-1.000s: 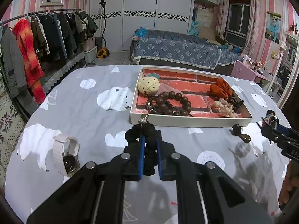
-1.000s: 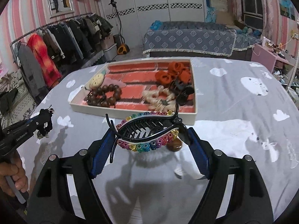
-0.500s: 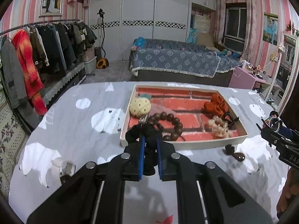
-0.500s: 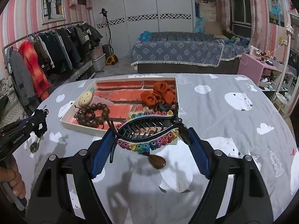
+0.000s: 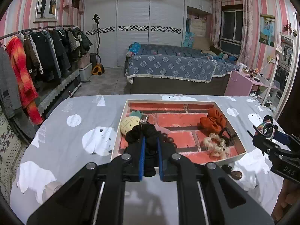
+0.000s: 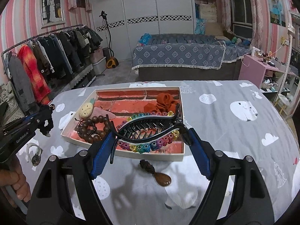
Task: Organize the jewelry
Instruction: 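Carry the black scrunchie and rainbow claw clip over the tray with both tools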
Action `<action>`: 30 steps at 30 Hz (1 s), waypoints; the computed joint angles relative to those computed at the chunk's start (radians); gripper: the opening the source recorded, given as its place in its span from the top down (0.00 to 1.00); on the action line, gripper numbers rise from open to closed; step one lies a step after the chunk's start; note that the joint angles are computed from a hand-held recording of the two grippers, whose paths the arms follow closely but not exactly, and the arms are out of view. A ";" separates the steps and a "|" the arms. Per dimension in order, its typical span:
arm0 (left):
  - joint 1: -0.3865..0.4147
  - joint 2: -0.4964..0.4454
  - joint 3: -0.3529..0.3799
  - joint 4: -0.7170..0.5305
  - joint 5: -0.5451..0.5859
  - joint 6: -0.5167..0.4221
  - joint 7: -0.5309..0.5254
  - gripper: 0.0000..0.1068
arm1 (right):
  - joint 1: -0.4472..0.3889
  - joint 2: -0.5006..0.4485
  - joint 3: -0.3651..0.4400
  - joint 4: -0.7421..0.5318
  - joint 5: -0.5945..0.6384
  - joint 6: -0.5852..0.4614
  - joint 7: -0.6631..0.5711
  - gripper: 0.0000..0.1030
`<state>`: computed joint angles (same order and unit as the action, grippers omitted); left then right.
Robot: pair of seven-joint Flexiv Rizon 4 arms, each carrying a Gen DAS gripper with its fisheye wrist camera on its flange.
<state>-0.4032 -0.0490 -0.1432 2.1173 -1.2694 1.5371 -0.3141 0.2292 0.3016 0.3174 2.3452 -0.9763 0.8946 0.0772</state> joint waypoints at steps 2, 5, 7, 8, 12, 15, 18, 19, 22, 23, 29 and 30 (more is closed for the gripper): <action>0.004 -0.015 -0.003 -0.016 0.010 -0.006 -0.004 0.89 | -0.007 -0.007 -0.009 -0.001 -0.010 0.015 -0.001 0.25; 0.016 -0.043 -0.011 -0.039 0.045 -0.012 -0.029 0.89 | -0.020 -0.024 -0.025 -0.006 -0.031 0.043 0.001 0.25; 0.028 -0.057 -0.020 -0.051 0.055 -0.019 -0.040 0.89 | -0.028 -0.041 -0.034 -0.012 -0.048 0.058 -0.008 0.25; 0.034 -0.068 -0.023 -0.062 0.072 -0.025 -0.052 0.89 | -0.031 -0.054 -0.040 -0.017 -0.054 0.063 -0.011 0.25; 0.053 -0.091 -0.045 -0.090 0.078 -0.035 -0.052 0.89 | -0.041 -0.090 -0.061 -0.036 -0.078 0.084 -0.010 0.25; 0.064 -0.108 -0.058 -0.113 0.092 -0.033 -0.059 0.89 | -0.048 -0.113 -0.074 -0.048 -0.102 0.095 -0.006 0.25; 0.074 -0.135 -0.067 -0.141 0.141 -0.024 -0.090 0.89 | -0.053 -0.140 -0.091 -0.067 -0.123 0.108 -0.008 0.25; 0.080 -0.143 -0.071 -0.148 0.162 -0.025 -0.106 0.89 | -0.054 -0.147 -0.095 -0.072 -0.130 0.108 -0.009 0.25; 0.101 -0.173 -0.083 -0.174 0.228 -0.037 -0.157 0.89 | -0.057 -0.169 -0.110 -0.088 -0.152 0.114 -0.011 0.25; 0.110 -0.180 -0.089 -0.180 0.245 -0.040 -0.173 0.89 | -0.059 -0.178 -0.116 -0.095 -0.157 0.118 -0.011 0.25; 0.152 -0.243 -0.107 -0.234 0.372 -0.068 -0.285 0.89 | -0.066 -0.221 -0.143 -0.120 -0.179 0.142 -0.014 0.25; 0.162 -0.249 -0.115 -0.237 0.387 -0.069 -0.297 0.89 | -0.069 -0.232 -0.150 -0.126 -0.179 0.150 -0.014 0.25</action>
